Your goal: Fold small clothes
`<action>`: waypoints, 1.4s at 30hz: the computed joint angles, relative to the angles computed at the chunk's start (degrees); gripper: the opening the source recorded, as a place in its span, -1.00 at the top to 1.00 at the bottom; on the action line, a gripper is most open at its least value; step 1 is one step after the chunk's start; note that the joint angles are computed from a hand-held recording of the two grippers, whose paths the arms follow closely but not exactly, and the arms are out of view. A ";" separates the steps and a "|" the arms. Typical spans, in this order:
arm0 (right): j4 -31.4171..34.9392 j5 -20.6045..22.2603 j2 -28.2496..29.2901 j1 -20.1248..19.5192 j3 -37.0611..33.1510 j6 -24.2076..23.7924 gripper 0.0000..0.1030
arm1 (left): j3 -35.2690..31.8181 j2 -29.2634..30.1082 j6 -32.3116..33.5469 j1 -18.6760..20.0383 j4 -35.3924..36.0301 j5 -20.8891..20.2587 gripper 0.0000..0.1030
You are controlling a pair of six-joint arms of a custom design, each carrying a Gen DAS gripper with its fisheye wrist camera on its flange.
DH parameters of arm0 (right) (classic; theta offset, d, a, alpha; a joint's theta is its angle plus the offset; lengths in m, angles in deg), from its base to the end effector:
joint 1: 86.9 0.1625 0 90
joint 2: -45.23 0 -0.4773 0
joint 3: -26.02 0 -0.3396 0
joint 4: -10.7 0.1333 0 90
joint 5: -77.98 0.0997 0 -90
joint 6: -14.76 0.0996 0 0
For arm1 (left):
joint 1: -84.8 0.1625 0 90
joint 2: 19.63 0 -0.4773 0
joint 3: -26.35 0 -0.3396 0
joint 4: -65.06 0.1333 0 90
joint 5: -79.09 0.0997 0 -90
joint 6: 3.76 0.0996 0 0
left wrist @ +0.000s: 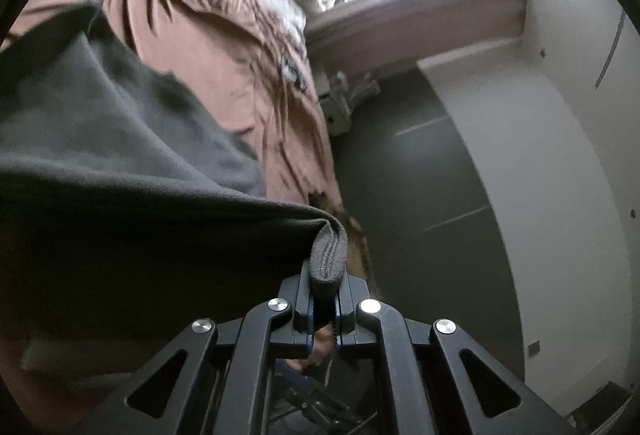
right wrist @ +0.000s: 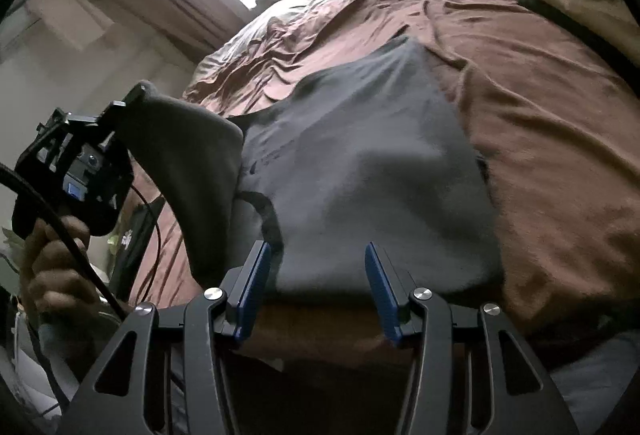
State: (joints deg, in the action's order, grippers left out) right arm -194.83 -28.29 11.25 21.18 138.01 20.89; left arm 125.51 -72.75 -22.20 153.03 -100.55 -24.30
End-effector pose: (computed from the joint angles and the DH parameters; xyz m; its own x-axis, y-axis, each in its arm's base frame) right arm 0.2875 -0.5411 0.0820 -0.9863 -0.0544 0.1559 -0.1416 0.7642 -0.6293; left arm -0.1412 -0.6508 0.2648 -0.9189 0.1875 0.3472 0.0337 0.9139 -0.4044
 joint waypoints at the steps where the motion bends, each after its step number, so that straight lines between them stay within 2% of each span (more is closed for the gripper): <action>1: -0.38 0.07 -0.39 -0.24 0.84 0.03 0.08 | 0.21 0.24 0.11 -0.11 0.24 0.09 0.89; 7: -0.80 0.60 -1.76 -1.59 2.59 0.89 0.08 | 1.10 3.33 0.80 -1.43 2.42 0.29 0.89; 11: -1.22 0.21 -2.52 -2.35 3.76 1.96 0.08 | 0.72 5.04 1.63 -1.70 4.49 -1.11 0.88; 13: -1.60 0.18 -3.06 -2.59 4.71 2.45 0.08 | 0.34 5.60 2.10 -2.22 6.71 0.65 0.86; 14: -1.57 0.19 -3.24 -2.73 4.98 2.55 0.08 | 0.44 5.73 1.89 -2.25 7.21 0.94 0.78; 16: -1.33 -0.06 -3.61 -2.83 5.60 2.94 0.08 | 0.32 6.11 1.07 -1.74 7.93 -0.36 0.42; 17: -1.36 -0.07 -3.74 -2.84 5.82 3.14 0.08 | 0.46 6.24 0.87 -1.29 7.44 -1.89 0.07; 18: -1.46 0.13 -3.85 -2.92 6.00 3.36 0.08 | 0.84 6.06 0.98 -1.20 6.79 -2.25 -0.10; 19: -1.54 0.48 -3.91 -3.00 6.09 3.38 0.08 | 1.36 5.57 1.42 -1.27 5.79 -2.07 -0.38; 20: -1.70 0.89 -3.96 -3.05 6.20 3.28 0.08 | 1.64 5.18 1.69 -1.29 5.29 -2.11 -0.58; 21: -1.72 1.29 -3.97 -3.07 6.16 3.03 0.08 | 1.77 4.87 1.82 -1.27 4.95 -2.35 -0.71; 24: -1.18 2.08 -3.83 -3.15 5.68 2.06 0.08 | 1.81 3.57 1.95 -1.01 4.96 -1.88 -0.81; 29: 1.17 1.72 -3.28 -2.95 3.92 0.40 0.08 | 2.48 1.01 1.68 0.08 5.80 2.58 -0.95; 38: 3.49 -0.17 -1.59 -2.84 -0.60 -1.89 0.08 | 1.15 -0.62 -1.14 3.06 7.62 11.42 -0.96; 42: 3.82 0.27 -1.11 -3.23 -1.75 -2.64 0.08 | -0.39 -0.32 -0.97 3.78 8.43 13.42 -0.96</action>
State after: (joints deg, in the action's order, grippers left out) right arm -191.01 -28.03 10.14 17.95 136.26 18.25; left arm 125.12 -73.07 -23.17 156.82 -92.12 -10.88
